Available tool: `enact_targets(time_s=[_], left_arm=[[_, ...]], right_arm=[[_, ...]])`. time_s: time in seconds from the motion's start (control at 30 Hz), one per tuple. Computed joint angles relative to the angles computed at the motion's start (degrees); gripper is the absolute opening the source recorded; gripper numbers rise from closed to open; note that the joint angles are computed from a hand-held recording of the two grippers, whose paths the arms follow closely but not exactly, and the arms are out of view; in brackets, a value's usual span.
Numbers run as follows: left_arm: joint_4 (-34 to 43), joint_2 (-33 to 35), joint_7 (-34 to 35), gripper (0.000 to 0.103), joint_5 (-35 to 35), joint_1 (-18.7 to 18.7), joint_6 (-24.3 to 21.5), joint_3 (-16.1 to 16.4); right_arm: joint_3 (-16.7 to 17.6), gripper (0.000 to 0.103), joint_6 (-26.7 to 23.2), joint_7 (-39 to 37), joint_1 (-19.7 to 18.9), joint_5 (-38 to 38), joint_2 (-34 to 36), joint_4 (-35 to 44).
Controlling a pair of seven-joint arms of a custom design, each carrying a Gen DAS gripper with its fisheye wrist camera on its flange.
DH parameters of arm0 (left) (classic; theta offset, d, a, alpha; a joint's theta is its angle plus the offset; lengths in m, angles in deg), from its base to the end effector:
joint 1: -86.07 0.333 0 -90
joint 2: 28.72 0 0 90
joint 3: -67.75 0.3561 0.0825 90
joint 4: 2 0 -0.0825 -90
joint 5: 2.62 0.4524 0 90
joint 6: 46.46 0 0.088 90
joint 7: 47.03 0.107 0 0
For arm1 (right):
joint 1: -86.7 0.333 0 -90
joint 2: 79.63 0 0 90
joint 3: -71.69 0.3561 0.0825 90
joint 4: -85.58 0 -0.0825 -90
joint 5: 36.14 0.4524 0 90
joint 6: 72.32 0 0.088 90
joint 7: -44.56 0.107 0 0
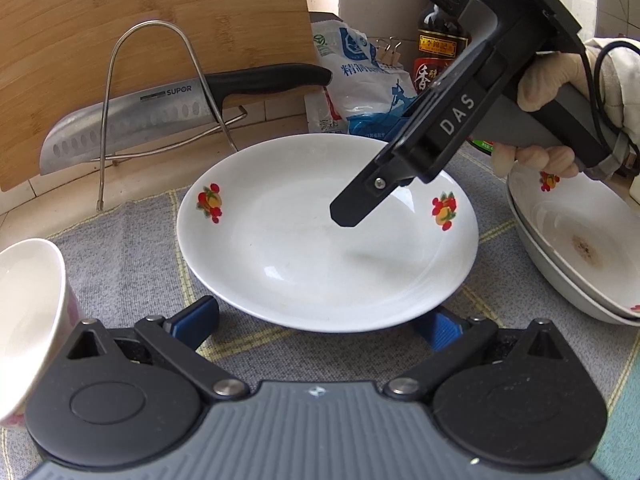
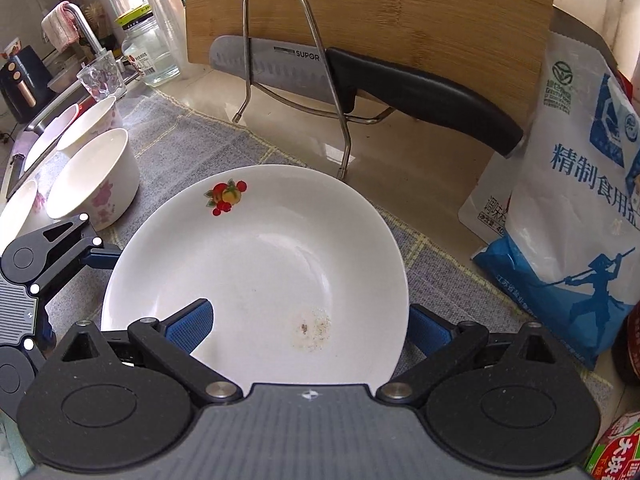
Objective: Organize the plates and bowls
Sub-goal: 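Reach the right gripper to the rim of the flowered white plate and close, then lift and carry the flowered plate with the right gripper toward the plate stack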
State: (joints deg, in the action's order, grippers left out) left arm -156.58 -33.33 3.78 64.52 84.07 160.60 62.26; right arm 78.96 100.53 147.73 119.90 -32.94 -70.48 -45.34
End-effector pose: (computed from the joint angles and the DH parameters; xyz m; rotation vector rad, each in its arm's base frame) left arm 0.4030 -0.1708 0.3200 -1.0541 2.3988 -1.0320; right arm 0.4777 0.4008 0.3358 -2.1601 1.4079 -0.1843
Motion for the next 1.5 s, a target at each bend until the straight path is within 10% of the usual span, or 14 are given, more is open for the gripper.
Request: enact_targets(time_s=[0.63,1.5], left_arm=[[2.6,2.7,-1.9,0.102,6.0,1.9,4.4,-0.2],[2.0,-0.8,-4.5,0.101,10.7,1.4,2.6,0.1]], right_arm=[[7.4,0.103,-4.9,-29.2,-7.1,23.7,2.0,4.3],[5.6,0.103,-10.6,-28.2,-5.3,29.1,1.5,6.4]])
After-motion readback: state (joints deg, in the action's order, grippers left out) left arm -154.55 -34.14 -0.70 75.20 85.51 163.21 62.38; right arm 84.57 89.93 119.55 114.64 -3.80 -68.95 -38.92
